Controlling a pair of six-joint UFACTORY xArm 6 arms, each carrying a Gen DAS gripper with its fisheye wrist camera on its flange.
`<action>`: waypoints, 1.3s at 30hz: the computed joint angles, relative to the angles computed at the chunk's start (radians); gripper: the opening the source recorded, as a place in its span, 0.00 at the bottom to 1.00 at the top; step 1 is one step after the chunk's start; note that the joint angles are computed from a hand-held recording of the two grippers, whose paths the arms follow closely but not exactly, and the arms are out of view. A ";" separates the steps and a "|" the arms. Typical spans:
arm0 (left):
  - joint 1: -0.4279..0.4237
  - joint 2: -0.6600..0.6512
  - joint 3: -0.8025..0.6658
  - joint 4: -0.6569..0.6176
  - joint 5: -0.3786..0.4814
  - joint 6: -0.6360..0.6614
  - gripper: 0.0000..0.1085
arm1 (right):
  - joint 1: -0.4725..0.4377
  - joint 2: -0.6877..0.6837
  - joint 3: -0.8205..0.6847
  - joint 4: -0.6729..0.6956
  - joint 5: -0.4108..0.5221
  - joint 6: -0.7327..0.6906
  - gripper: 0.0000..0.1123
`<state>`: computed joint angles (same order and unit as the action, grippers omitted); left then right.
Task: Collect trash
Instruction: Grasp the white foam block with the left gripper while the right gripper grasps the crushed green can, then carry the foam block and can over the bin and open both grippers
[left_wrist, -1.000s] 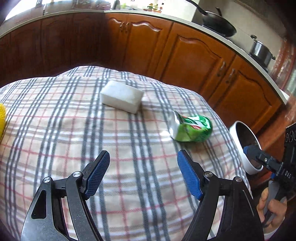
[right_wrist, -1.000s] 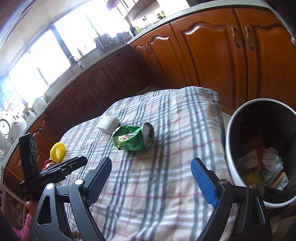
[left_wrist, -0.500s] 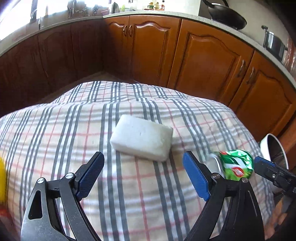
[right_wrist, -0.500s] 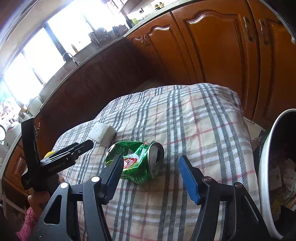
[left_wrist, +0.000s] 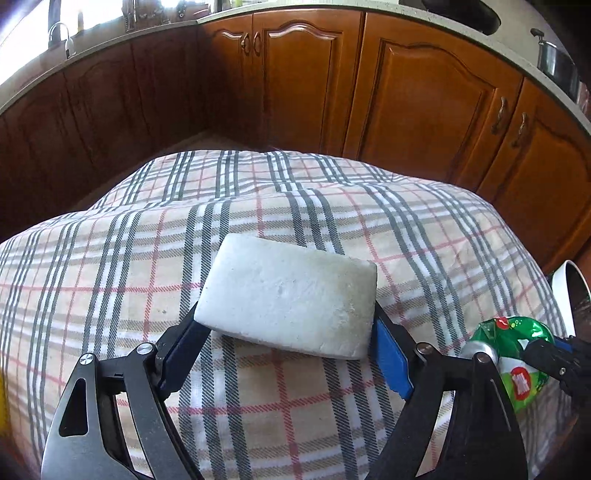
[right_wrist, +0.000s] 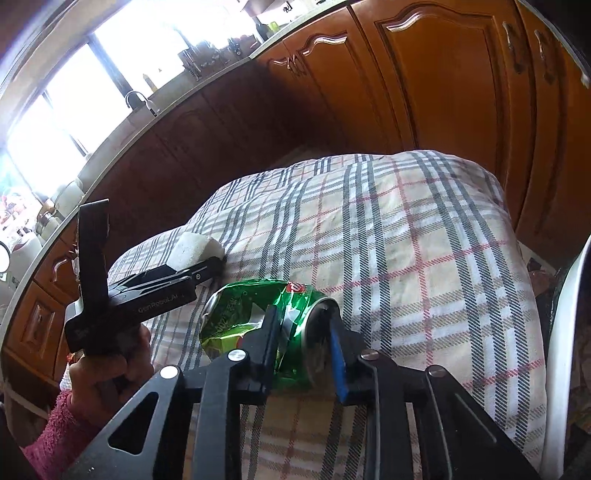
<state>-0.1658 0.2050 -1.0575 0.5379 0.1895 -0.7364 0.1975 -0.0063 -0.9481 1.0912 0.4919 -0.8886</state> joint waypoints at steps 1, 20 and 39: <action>0.003 -0.013 0.013 0.041 -0.011 -0.035 0.75 | 0.004 -0.012 0.009 -0.002 -0.008 -0.005 0.19; -0.184 -0.439 0.374 0.220 -0.004 -0.276 0.75 | -0.108 -0.307 0.265 0.066 0.040 -0.081 0.17; -0.370 -0.472 0.365 0.279 0.122 -0.397 0.75 | -0.274 -0.512 0.414 0.061 0.136 -0.118 0.16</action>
